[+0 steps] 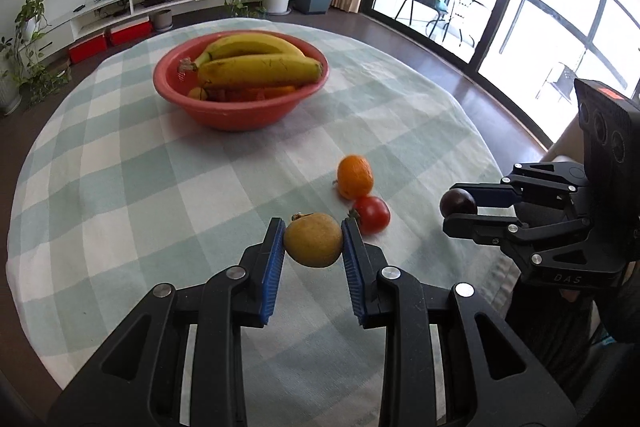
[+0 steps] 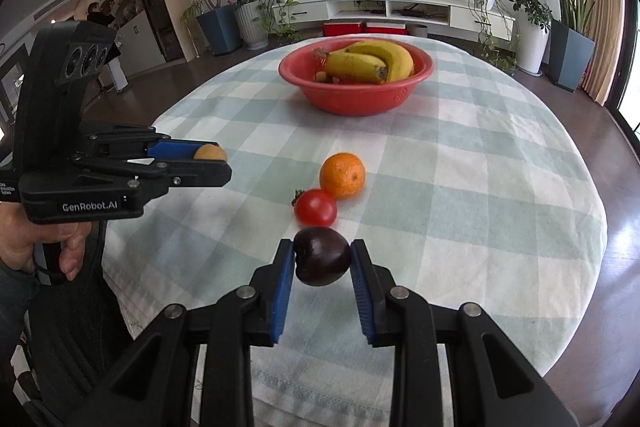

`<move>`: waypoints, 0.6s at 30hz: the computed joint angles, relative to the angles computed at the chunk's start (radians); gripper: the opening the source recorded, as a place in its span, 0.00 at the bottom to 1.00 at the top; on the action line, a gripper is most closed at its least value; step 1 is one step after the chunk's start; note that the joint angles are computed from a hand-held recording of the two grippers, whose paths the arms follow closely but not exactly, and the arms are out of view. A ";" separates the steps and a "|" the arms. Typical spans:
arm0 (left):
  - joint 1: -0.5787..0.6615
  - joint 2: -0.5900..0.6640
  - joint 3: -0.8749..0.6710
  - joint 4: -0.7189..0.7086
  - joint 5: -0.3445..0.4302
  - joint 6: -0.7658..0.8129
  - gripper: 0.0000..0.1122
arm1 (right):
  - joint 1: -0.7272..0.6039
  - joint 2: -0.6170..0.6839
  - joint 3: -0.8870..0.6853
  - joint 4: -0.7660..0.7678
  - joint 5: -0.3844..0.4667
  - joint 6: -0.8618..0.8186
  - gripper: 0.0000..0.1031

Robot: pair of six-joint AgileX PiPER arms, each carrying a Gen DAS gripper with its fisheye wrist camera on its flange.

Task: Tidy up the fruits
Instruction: 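Carry the brown fruit and the plum over the red bowl with both grippers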

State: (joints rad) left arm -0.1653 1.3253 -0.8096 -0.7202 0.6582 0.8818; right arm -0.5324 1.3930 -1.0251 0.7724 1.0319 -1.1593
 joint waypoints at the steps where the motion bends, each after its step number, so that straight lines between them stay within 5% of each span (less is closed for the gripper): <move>1: 0.012 0.005 -0.026 -0.006 0.010 0.001 0.24 | 0.000 0.008 -0.028 0.002 0.005 0.010 0.30; 18: 0.087 0.294 -0.519 0.002 0.068 -0.119 0.24 | 0.152 0.334 -0.657 -0.059 0.037 0.252 0.30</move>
State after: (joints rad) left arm -0.0782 1.6189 -1.3282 -0.7185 0.7260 0.7633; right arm -0.3801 1.7267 -1.6816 0.7139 1.0686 -0.9075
